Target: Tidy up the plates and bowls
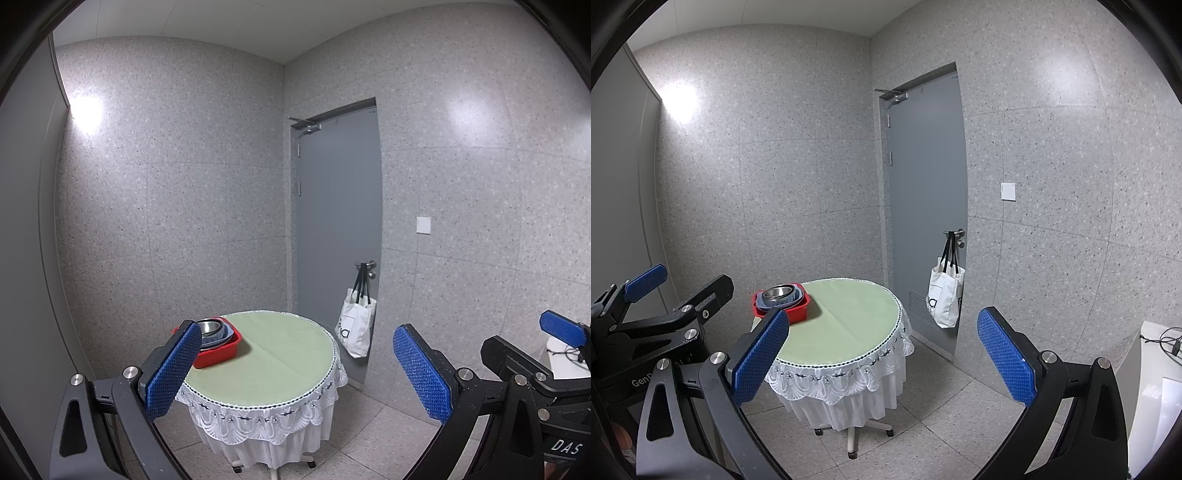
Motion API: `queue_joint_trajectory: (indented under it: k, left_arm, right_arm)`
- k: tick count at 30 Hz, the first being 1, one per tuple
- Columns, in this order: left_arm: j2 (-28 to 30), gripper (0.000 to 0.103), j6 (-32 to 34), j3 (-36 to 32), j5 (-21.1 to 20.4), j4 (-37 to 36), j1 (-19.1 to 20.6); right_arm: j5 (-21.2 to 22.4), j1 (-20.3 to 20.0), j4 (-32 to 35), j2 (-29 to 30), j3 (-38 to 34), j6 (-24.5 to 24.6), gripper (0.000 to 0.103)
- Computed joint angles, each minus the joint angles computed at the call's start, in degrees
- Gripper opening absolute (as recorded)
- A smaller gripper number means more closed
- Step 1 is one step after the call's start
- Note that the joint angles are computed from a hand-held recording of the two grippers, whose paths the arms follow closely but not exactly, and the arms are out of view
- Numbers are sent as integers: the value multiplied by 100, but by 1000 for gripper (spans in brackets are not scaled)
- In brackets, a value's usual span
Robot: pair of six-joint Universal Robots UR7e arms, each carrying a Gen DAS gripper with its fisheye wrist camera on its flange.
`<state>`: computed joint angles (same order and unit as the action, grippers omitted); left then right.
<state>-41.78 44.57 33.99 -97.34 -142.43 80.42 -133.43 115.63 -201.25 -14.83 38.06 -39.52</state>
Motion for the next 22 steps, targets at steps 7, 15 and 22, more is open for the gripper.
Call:
queue_joint_trajectory:
  k: [7,15,22]
  left_arm:
    - [-3,103,2,46,-3,-51,7]
    - [-23,103,2,126,18,-127,-8]
    - [16,103,-11,115,50,-158,-26]
  right_arm:
    - [0,-1,21,22,-30,17,103]
    - [8,-1,19,54,-68,19,103]
    - [3,-7,131,171,-278,46,103]
